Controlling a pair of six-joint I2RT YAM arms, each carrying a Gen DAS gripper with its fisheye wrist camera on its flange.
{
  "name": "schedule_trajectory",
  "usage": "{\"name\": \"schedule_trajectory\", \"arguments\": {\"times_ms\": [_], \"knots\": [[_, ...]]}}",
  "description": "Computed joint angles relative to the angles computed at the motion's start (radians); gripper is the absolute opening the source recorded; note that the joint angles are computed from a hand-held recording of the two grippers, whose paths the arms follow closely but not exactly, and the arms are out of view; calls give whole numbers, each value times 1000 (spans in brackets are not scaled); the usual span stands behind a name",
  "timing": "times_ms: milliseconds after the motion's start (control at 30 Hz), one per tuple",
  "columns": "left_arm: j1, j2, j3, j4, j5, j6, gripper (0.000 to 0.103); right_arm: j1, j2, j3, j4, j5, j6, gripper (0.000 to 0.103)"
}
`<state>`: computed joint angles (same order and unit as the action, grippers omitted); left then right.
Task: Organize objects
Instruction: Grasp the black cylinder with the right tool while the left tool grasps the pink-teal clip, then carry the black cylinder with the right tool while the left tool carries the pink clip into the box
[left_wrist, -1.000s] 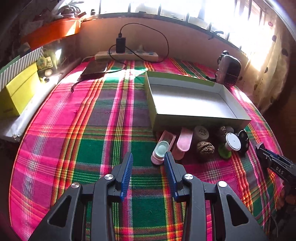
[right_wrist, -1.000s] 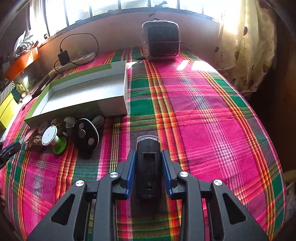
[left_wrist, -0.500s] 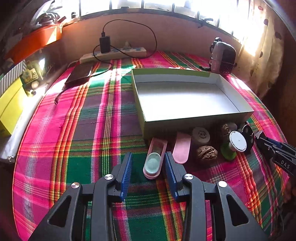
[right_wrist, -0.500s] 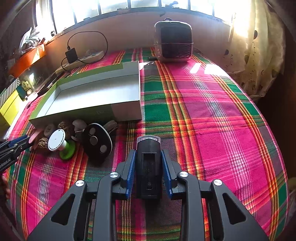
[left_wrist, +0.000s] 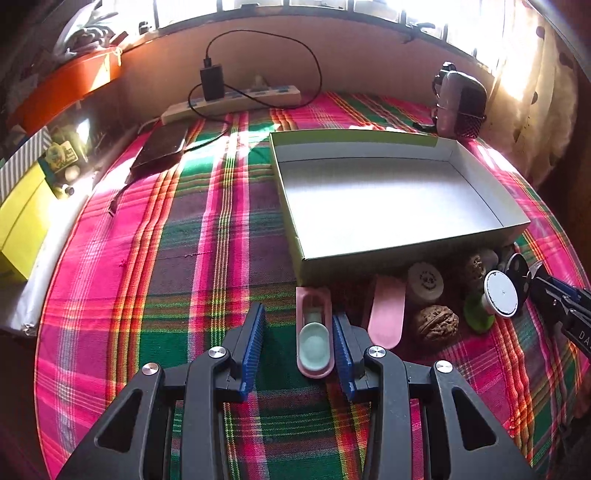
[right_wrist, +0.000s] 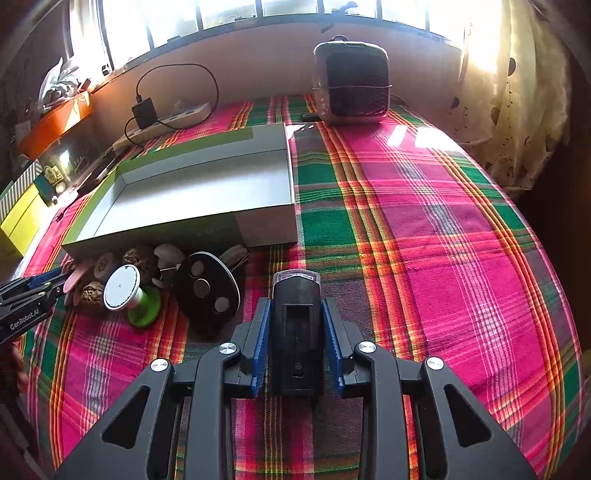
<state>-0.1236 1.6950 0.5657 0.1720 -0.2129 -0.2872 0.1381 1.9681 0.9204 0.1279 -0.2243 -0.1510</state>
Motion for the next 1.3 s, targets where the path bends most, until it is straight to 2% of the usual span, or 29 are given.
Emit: {"name": "schedule_trajectory", "arguments": {"times_ms": [233, 433, 833, 1300], "knots": [[-9, -10, -32, 41, -21, -34, 32, -4, 1, 2, -1, -8, 13, 29], [-8, -10, -48, 65, -61, -88, 16, 8, -1, 2, -6, 17, -32, 29], [-37, -29, -70, 50, -104, -136, 16, -7, 4, 12, -18, -24, -59, 29], [-51, -108, -88, 12, -95, -146, 16, -17, -19, 17, -44, -51, -98, 29]]}}
